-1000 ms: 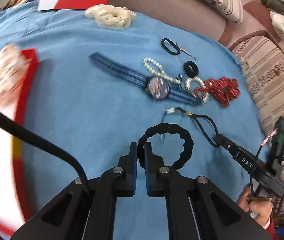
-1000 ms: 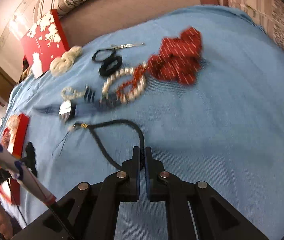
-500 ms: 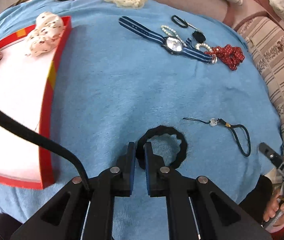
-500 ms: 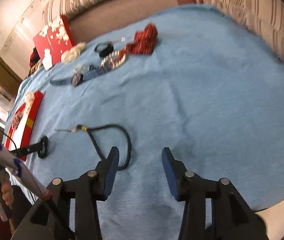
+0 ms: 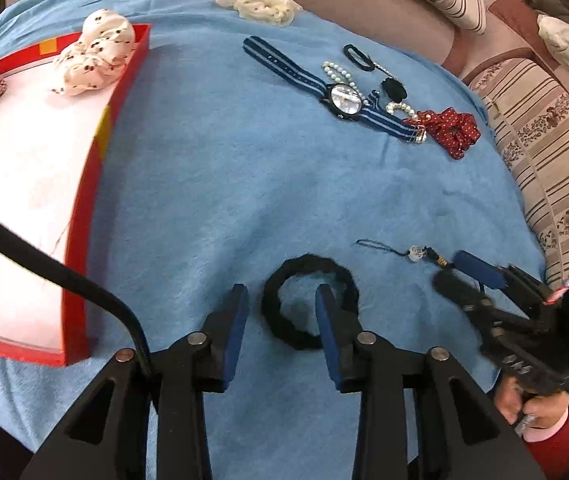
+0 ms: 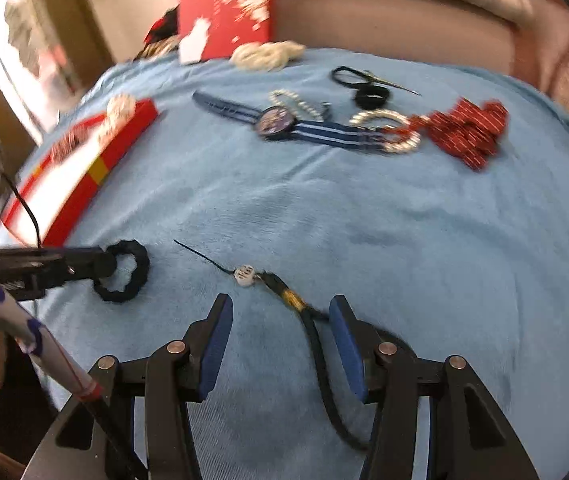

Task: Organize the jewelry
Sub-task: 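Carry the black hair tie and black cord into the tray and release both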

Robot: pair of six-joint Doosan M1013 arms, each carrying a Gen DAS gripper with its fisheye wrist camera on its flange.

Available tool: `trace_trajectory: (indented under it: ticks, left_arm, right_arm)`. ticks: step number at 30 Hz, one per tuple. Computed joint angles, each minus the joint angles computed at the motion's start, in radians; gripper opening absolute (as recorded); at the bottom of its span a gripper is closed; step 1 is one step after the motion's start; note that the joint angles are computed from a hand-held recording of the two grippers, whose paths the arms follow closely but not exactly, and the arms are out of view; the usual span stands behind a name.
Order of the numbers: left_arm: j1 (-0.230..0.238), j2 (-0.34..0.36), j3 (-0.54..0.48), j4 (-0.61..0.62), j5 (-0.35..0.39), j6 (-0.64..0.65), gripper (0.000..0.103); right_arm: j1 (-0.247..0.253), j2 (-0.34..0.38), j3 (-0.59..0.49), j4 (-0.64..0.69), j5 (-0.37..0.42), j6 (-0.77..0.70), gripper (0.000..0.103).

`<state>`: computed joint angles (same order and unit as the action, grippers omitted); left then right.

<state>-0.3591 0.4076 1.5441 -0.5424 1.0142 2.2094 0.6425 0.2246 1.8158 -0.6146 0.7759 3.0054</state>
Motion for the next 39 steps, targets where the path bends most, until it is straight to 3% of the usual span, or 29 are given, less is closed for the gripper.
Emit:
trace_trajectory:
  ticks: [5, 7, 9, 10, 11, 13, 18, 27, 34, 39]
  left_arm:
    - [-0.015, -0.01, 0.021, 0.0, -0.049, 0.032, 0.038]
    - [-0.024, -0.023, 0.04, 0.016, -0.089, 0.05, 0.038]
    - [-0.031, -0.035, 0.058, 0.038, -0.123, 0.06, 0.022]
    - [-0.03, -0.035, 0.057, 0.039, -0.117, 0.066, 0.007]
    - [-0.027, -0.033, 0.054, 0.03, -0.101, 0.071, 0.007]
    - [-0.019, -0.034, 0.052, 0.009, -0.079, 0.078, 0.006]
    - [0.016, -0.053, 0.051, -0.057, -0.039, 0.079, 0.006]
    - [0.117, -0.116, 0.042, -0.139, -0.065, 0.103, 0.006]
    - [0.189, -0.097, -0.03, -0.047, -0.14, 0.008, 0.006]
    - [0.223, -0.028, -0.12, 0.049, -0.152, -0.103, 0.006]
  right_arm:
    - [-0.002, 0.026, -0.02, 0.016, 0.031, -0.083, 0.054]
    - [0.001, 0.025, -0.018, 0.01, 0.035, -0.063, 0.049]
    - [0.007, 0.024, -0.018, 0.003, 0.051, -0.038, 0.03]
    - [0.009, 0.025, -0.02, 0.003, 0.056, -0.028, 0.025]
    - [0.011, 0.021, -0.018, 0.004, 0.058, -0.016, 0.016]
    - [0.014, 0.016, -0.015, 0.005, 0.062, 0.004, 0.009]
    - [0.024, -0.007, -0.01, -0.02, 0.074, 0.082, 0.007]
    - [0.06, -0.046, -0.063, -0.145, 0.069, 0.185, 0.007]
    - [0.048, -0.017, -0.163, -0.151, -0.054, 0.161, 0.007]
    - [0.019, 0.053, -0.275, -0.044, -0.145, 0.041, 0.007]
